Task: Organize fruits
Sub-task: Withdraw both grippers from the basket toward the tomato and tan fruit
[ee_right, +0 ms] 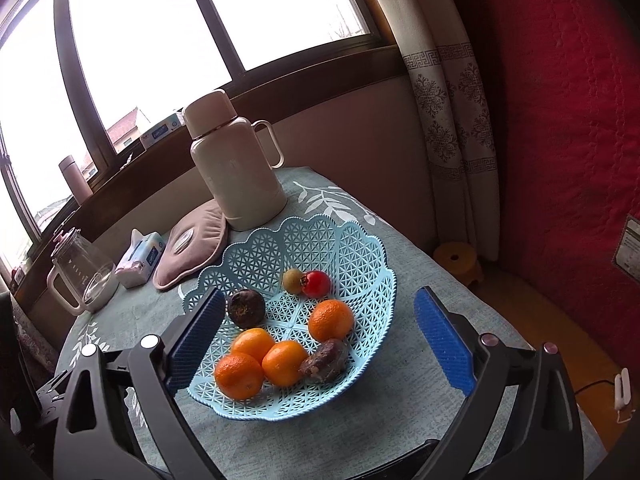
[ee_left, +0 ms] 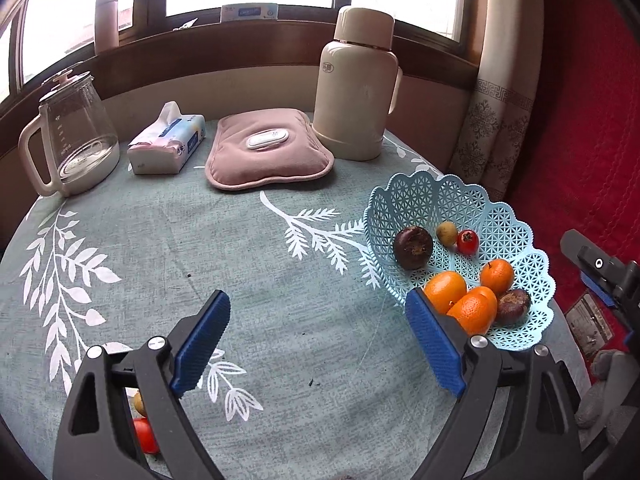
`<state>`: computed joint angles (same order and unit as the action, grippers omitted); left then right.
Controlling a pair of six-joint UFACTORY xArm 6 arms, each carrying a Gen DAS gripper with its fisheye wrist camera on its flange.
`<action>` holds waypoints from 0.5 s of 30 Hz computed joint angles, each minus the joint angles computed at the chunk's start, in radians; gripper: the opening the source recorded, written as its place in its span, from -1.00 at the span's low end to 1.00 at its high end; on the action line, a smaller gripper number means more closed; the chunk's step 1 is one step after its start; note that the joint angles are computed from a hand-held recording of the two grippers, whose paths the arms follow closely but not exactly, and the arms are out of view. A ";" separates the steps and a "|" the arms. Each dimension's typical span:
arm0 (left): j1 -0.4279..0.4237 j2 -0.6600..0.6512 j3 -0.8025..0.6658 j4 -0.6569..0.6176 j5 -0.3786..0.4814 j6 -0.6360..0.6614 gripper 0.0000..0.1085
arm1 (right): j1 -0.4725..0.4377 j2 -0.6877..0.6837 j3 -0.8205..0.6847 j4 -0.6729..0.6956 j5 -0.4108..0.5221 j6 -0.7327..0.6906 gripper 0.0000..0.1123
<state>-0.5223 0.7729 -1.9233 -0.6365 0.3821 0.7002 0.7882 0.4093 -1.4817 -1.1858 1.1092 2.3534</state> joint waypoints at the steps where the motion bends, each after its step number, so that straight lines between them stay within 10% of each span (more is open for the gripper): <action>1: 0.003 -0.006 0.010 -0.002 -0.006 0.001 0.63 | 0.000 0.003 -0.004 -0.001 -0.007 -0.003 0.72; 15: 0.056 -0.113 0.167 -0.095 -0.086 0.062 0.63 | 0.006 0.066 -0.092 -0.012 -0.082 -0.074 0.72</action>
<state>-0.4659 0.6602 -1.7559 -0.7314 0.2963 0.7618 0.7945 0.4758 -1.5739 -1.1975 1.0272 2.2791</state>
